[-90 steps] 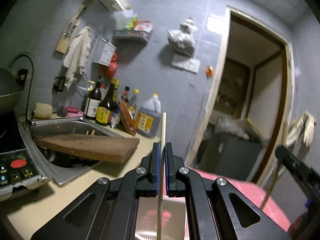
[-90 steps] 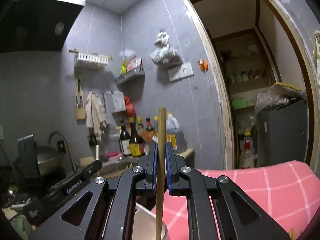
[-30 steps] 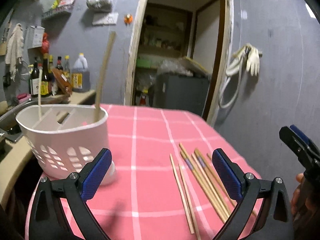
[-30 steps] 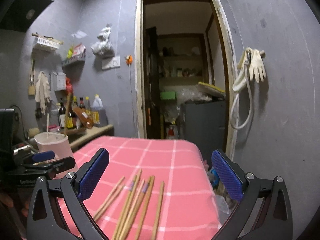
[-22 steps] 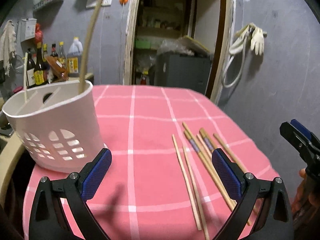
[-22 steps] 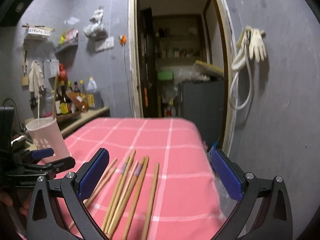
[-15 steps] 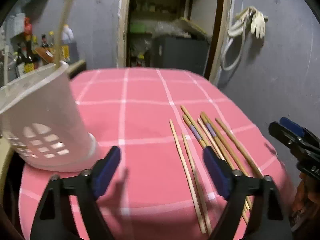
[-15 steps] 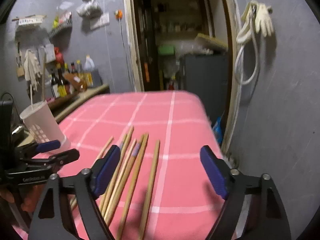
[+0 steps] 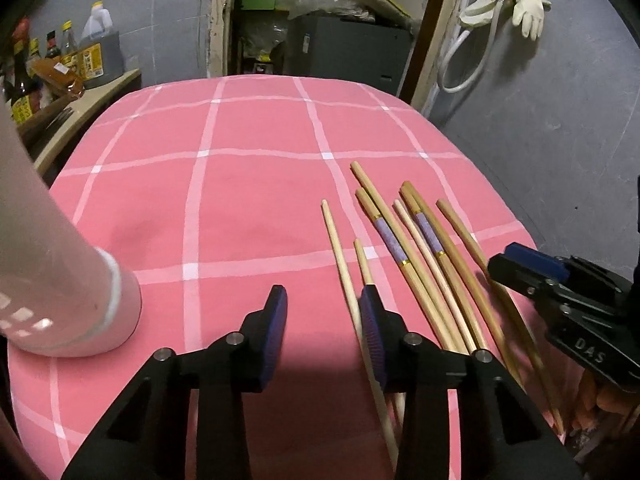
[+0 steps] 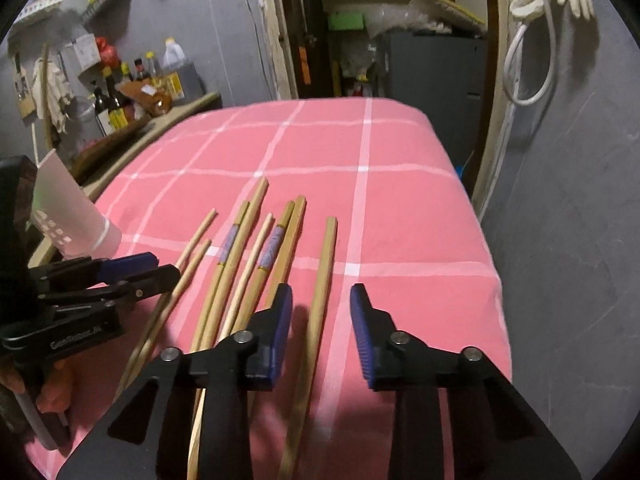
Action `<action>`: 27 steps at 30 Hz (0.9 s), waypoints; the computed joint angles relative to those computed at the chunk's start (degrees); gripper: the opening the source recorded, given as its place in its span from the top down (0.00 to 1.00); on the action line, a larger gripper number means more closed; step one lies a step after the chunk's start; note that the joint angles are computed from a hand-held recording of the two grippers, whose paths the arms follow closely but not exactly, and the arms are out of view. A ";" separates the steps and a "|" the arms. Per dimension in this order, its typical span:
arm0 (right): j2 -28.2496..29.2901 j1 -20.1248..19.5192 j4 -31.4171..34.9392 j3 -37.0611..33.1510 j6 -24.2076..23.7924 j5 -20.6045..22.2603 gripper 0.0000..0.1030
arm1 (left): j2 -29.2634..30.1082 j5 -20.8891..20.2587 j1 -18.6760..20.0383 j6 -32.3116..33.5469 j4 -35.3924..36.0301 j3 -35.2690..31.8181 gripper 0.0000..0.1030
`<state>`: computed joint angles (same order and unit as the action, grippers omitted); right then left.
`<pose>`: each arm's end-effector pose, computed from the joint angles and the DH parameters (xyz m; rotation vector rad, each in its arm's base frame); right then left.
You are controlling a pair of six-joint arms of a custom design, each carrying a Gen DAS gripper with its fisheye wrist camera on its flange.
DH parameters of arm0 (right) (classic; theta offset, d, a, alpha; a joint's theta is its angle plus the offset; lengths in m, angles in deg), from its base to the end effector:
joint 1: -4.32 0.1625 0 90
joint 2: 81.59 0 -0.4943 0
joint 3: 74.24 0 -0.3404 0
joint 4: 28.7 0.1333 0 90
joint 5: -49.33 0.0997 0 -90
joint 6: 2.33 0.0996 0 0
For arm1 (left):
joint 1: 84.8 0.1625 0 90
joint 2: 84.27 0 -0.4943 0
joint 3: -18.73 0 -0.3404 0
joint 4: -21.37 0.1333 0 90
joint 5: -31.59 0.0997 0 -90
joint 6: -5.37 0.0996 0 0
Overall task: Organize utensils
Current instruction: 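Move both open tools back to the chopsticks on the tablecloth, then close the left tool on a chopstick while the right tool grasps another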
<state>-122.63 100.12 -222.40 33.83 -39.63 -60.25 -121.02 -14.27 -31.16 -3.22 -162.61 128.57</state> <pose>0.1643 -0.6283 0.1579 0.8044 -2.4355 0.6968 -0.2006 -0.6144 0.1013 0.4097 2.4194 -0.7961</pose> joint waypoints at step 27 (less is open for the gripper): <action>-1.70 -0.43 9.23 -3.55 11.22 5.62 0.95 | -0.65 -2.08 0.16 -2.83 -0.82 -1.44 0.97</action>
<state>-124.33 99.69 -213.17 30.29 -28.41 -54.63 -121.67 -16.36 -31.00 -6.05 -163.43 127.13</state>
